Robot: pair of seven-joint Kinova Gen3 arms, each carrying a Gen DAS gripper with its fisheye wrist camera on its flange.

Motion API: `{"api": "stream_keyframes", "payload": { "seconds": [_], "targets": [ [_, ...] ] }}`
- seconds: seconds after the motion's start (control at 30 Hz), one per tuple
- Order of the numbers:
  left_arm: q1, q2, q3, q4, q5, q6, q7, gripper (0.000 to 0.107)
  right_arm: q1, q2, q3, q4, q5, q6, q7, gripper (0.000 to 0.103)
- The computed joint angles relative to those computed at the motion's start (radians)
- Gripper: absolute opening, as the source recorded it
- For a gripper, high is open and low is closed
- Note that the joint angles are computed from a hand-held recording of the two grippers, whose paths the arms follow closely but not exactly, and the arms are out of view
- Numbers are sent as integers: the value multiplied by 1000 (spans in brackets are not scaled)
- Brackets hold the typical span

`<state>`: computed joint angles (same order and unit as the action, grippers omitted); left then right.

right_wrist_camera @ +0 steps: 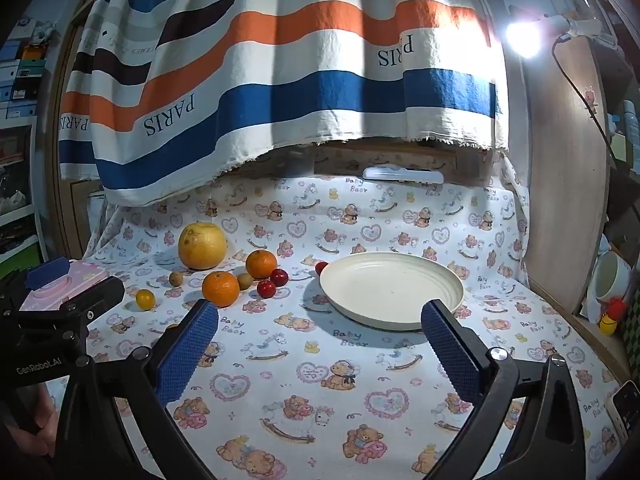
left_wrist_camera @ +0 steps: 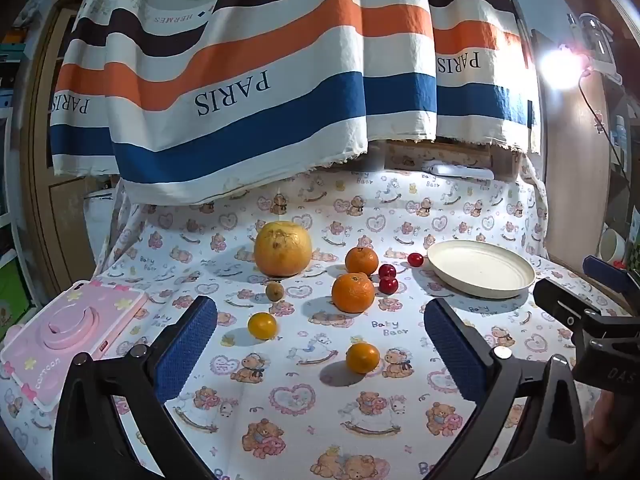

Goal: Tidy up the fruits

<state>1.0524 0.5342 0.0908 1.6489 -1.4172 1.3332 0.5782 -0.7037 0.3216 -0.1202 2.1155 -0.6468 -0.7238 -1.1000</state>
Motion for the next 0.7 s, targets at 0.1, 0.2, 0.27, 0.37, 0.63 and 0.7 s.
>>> {"api": "stream_keyframes", "payload": {
  "seconds": [0.1,0.2,0.27,0.37,0.63,0.7],
  "targets": [
    [-3,-3,4,-11,5,-4,-18,103,0,0,0,-2,-1,5,3,102],
    [0,-3,2,-19,12,-1,-27,103,4,-2,1,-3,3,12,1,102],
    [0,-4,2,-28,20,0,-38,103,7,-3,-1,-3,5,14,1,102],
    [7,-3,-3,-14,12,3,-21,103,-5,0,3,-6,-14,7,17,102],
    [3,-3,-2,-6,6,-8,-13,103,1,-2,2,-2,-4,4,9,102],
    [5,-2,-3,-5,6,-1,-1,103,1,-3,0,0,-4,1,7,102]
  ]
}}
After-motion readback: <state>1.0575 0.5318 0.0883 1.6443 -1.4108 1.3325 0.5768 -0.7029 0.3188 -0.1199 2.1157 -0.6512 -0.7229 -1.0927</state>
